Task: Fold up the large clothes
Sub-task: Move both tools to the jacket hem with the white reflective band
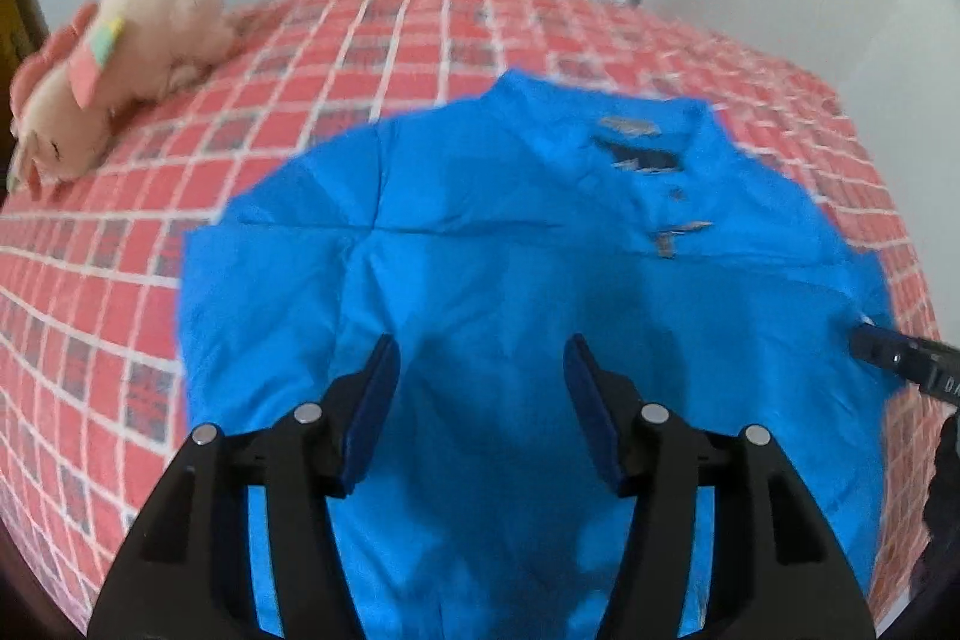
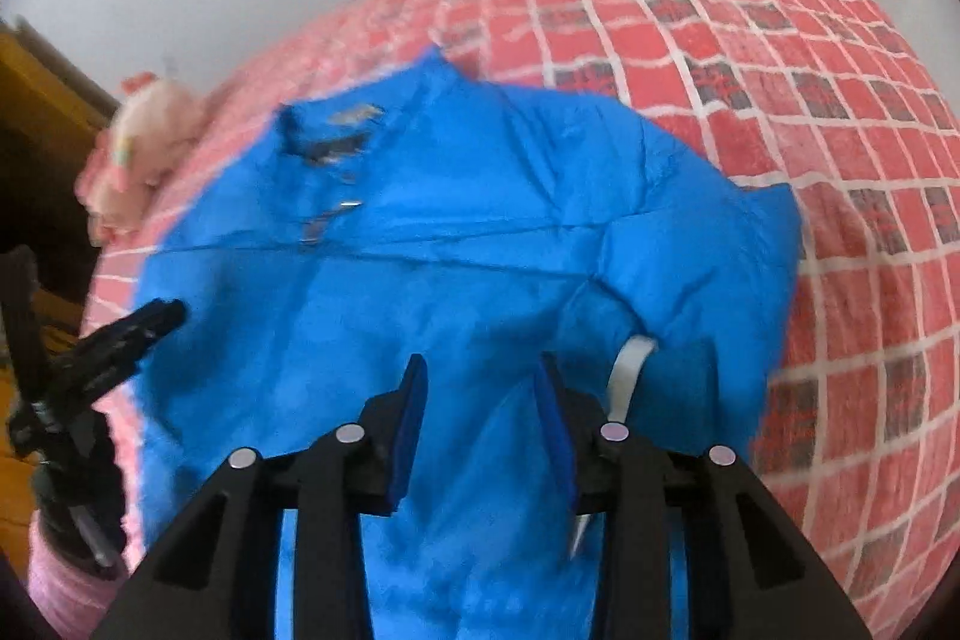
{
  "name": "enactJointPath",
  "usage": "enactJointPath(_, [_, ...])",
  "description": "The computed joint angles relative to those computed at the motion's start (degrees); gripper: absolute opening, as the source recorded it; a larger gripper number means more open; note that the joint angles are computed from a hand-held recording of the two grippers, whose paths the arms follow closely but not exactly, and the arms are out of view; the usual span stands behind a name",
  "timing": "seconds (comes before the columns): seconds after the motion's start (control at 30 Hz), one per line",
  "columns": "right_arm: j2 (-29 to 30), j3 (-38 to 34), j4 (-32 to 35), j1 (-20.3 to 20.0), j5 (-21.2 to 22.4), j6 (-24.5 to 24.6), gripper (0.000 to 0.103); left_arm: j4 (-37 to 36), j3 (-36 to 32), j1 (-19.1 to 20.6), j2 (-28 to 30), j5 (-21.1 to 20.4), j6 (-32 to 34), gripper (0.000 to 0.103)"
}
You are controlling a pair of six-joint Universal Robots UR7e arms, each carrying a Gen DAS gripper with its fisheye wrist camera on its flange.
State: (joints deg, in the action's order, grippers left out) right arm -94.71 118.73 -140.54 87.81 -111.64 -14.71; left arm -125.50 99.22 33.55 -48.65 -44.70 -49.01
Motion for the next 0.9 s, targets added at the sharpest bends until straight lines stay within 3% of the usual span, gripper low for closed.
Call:
enactJointPath(0.1, [-1.96,2.48,0.46,2.28,-1.98,-1.4,0.037,-0.83,2.37,-2.41,-0.77,-0.18,-0.23,0.057])
enactJointPath(0.27, [-1.27,5.39,-0.66,1.89,-5.42,-0.54,0.037,1.14,3.29,-1.72,0.23,-2.45,-2.73,0.057])
enactJointPath(0.43, [-0.39,7.19,-4.85,-2.57,-0.48,-2.75,0.034,-0.45,3.91,-0.41,1.1,-4.0,-1.05,0.058])
enactJointPath(0.57, [-0.71,7.14,-4.37,-1.99,-0.92,-1.69,0.034,0.26,3.22,-0.16,0.91,-5.18,-2.47,0.057])
enactJointPath(0.63, [-3.43,7.22,-1.44,-1.34,-0.49,-0.47,0.037,1.0,3.67,-0.52,-0.64,-6.56,-4.03,0.057])
enactJointPath(0.77, [-12.44,9.72,2.44,-0.1,0.85,-2.95,0.04,1.45,8.99,-4.3,-7.87,-7.22,-8.3,0.057])
enactJointPath(0.9, [-23.36,13.23,9.75,-1.8,1.43,-3.09,0.04,12.75,14.3,-10.27,-15.62,-6.84,-17.31,0.062])
